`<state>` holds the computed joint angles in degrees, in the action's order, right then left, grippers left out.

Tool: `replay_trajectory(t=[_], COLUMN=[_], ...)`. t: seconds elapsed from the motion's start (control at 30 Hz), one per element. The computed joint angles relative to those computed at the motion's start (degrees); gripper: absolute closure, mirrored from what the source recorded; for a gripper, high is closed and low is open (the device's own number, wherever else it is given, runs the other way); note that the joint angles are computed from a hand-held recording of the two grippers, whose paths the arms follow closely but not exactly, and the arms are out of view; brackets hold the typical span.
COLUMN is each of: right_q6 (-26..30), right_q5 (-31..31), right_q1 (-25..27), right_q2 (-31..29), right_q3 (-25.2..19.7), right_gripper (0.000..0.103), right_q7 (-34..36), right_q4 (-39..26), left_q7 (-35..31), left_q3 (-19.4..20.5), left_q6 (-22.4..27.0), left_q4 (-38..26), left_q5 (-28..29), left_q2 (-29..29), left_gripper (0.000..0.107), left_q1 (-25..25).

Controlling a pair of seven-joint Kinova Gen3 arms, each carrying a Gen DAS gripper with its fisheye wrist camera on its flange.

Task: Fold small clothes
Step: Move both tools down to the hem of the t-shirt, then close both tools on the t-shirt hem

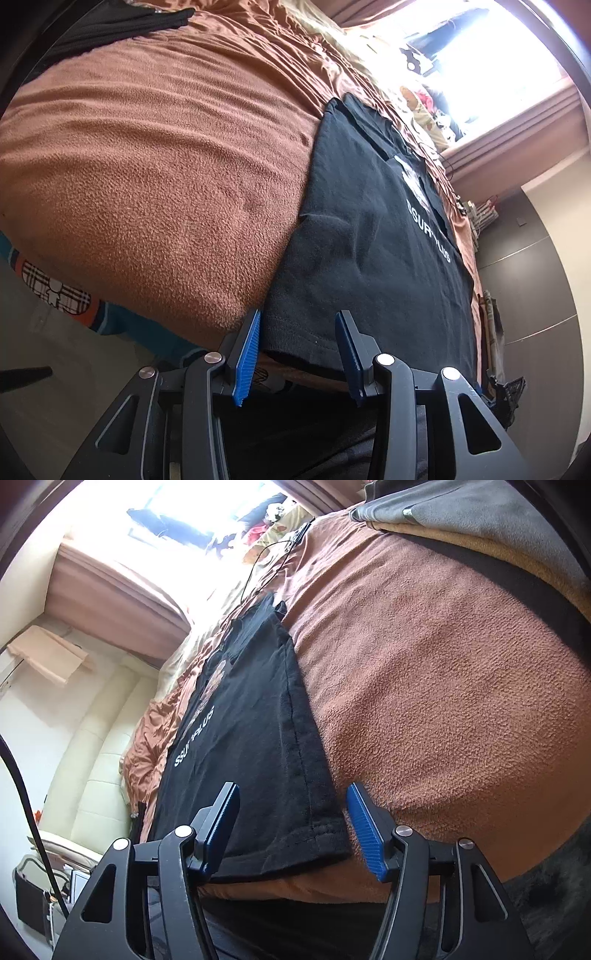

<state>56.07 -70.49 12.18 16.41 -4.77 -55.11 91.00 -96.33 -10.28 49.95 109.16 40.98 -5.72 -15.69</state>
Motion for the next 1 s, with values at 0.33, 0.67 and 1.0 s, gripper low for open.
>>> replay_trajectory(t=[0.33,0.67,1.0], right_q6=[6.63,0.37,-7.17], right_q5=[-10.57,-4.85,-0.33], right_q1=[3.38,-0.89,-3.82], right_q2=[2.83,3.44,0.59], right_q3=[0.02,-0.42,-1.45], right_gripper=[0.05,0.065,0.081], right_q7=[6.0,-0.01,-8.81], right_q4=[4.78,0.16,0.45], left_q7=[-4.86,-7.22,2.62], left_q3=[-2.38,-1.35,1.31], left_q6=[1.85,0.42,-6.43], left_q4=[3.32,4.22,4.46], left_q5=[8.29,13.98,8.85], left_q2=[-0.92,-0.48,-0.98], left_gripper=[0.065,0.065,0.066], left_q1=[-1.64,-1.87,0.03])
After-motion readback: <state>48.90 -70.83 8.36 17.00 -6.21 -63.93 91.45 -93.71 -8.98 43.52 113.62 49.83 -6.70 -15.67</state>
